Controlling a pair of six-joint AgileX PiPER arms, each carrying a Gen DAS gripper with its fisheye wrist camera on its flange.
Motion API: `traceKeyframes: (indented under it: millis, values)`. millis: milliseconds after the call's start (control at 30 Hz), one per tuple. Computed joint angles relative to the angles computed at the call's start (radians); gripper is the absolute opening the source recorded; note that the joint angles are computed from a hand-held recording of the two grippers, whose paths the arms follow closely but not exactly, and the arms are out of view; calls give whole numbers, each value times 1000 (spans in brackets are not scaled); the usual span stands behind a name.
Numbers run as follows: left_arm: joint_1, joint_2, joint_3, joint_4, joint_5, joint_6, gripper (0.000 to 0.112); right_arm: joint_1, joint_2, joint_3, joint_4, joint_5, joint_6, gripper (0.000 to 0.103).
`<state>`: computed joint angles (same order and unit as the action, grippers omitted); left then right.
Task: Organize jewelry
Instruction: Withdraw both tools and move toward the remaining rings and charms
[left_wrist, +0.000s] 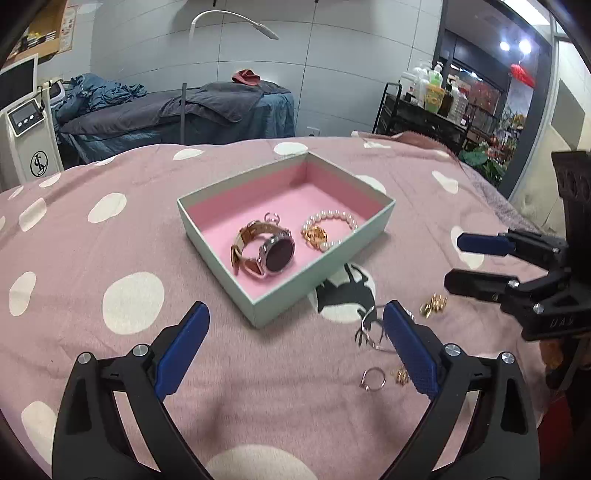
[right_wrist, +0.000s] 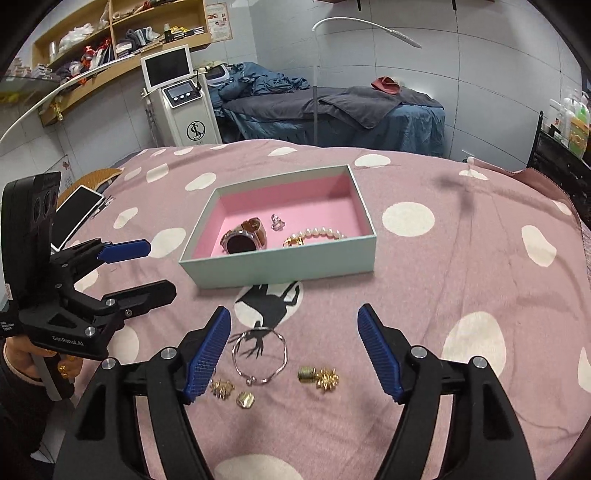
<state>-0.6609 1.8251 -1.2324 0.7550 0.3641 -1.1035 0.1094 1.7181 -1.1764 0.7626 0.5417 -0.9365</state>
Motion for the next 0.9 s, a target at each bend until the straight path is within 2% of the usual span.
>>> traceKeyframes:
  millis: [100, 200, 333, 567, 633, 700, 833, 900]
  values:
    - [-36, -5, 42, 48, 23, -47, 94, -21, -29, 56, 7, -7, -34, 70]
    - [-70, -17, 96, 152, 31, -167, 94, -21, -56, 116, -49, -74, -28, 70]
    - [-97, -25, 146, 251, 32, -284, 94, -54, -72, 172, -25, -78, -90, 68]
    - [-127, -14, 164, 238, 14, -275, 92, -40, -82, 221, -61, -109, -116, 59]
    - [-130, -11, 163, 215, 2, -250, 83, -28, -75, 220, -85, -123, -97, 53]
    - [-133, 1, 146, 158, 3, -182, 80, -23, -64, 209, -104, -118, -79, 49]
    - [-132, 26, 123, 74, -15, -90, 68, -15, -46, 199, -133, -115, -58, 45]
    - [-142, 49, 96, 74, 8, -73, 62, -14, -37, 194, -148, -116, -44, 42]
